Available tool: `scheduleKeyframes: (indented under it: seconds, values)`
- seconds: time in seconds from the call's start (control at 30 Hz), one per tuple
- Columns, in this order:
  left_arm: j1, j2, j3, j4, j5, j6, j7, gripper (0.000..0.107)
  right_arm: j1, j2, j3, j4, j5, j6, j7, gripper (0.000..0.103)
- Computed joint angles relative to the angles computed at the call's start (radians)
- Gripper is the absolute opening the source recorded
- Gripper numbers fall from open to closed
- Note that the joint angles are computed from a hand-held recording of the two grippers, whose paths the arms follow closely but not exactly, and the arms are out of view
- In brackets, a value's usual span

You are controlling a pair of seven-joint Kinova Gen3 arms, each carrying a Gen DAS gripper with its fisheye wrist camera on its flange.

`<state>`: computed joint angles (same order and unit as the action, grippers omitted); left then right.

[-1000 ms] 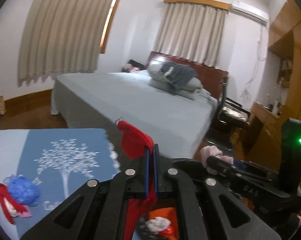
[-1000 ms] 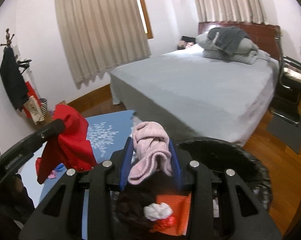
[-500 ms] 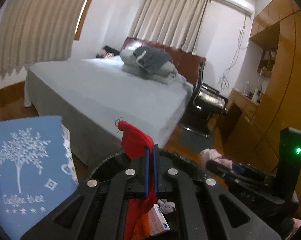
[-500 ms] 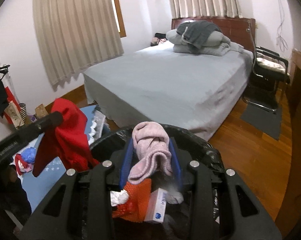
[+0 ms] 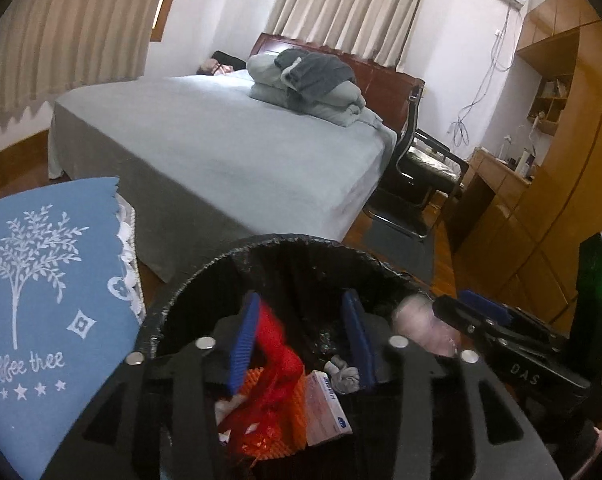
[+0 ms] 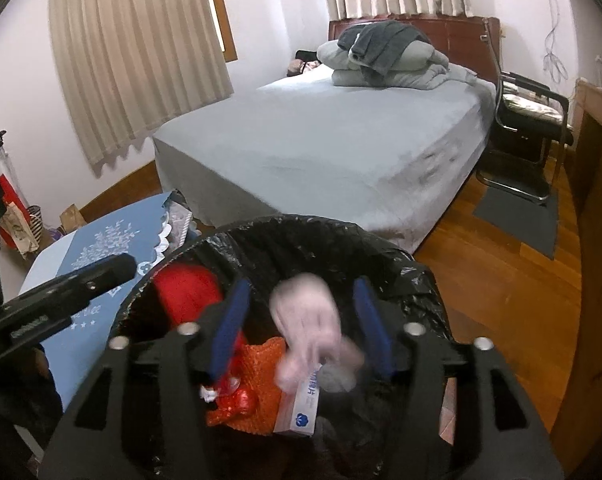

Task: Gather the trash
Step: 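Carry the pink and red cloths over the bin and release both, then reach both grippers back to the blue bag and white cloth on the table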

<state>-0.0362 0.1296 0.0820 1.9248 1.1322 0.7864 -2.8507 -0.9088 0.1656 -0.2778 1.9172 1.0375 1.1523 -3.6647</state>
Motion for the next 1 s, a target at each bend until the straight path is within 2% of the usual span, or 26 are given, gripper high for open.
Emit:
scheduleKeyframes:
  seconds: [0.03, 0.1, 0.13, 0.2, 0.23, 0.3, 0.37, 0.43, 0.67, 1.0]
  values:
    - [0.0, -0.004, -0.002, 0.001, -0.007, -0.005, 0.002, 0.05, -0.002, 0.003, 0.0, -0.001, 0.002, 0.004, -0.003, 0.064]
    - [-0.002, -0.012, -0.005, 0.007, -0.005, -0.017, -0.005, 0.053, -0.006, 0.008, 0.0, -0.006, 0.001, 0.016, -0.005, 0.078]
    - [-0.003, -0.017, -0.008, 0.011, -0.004, -0.024, -0.009, 0.054, -0.011, 0.011, 0.0, -0.01, 0.004, 0.027, -0.009, 0.08]
    - [-0.008, -0.033, -0.015, 0.025, 0.004, -0.049, -0.029, 0.058, -0.02, 0.017, 0.0, -0.014, 0.013, 0.048, -0.018, 0.092]
    - [-0.011, -0.046, -0.02, 0.037, 0.014, -0.067, -0.045, 0.062, -0.025, 0.021, 0.0, -0.017, 0.017, 0.059, -0.019, 0.093]
    - [-0.016, -0.064, -0.032, 0.053, 0.036, -0.095, -0.076, 0.069, -0.029, 0.024, 0.0, -0.024, 0.021, 0.063, -0.012, 0.094]
    - [-0.019, -0.087, -0.044, 0.07, 0.057, -0.133, -0.108, 0.081, -0.033, 0.028, 0.001, -0.034, 0.025, 0.062, -0.003, 0.096]
    - [-0.02, -0.102, -0.055, 0.082, 0.074, -0.163, -0.135, 0.086, -0.037, 0.039, 0.003, -0.055, 0.031, 0.061, 0.013, 0.096]
    - [-0.072, -0.125, -0.119, 0.116, 0.109, -0.198, -0.205, 0.091, -0.043, 0.09, 0.032, -0.14, 0.056, -0.009, 0.091, 0.097]
    - [-0.184, -0.118, -0.185, 0.152, 0.205, -0.3, -0.328, 0.091, -0.08, 0.241, 0.121, -0.364, 0.091, -0.169, 0.266, 0.097]
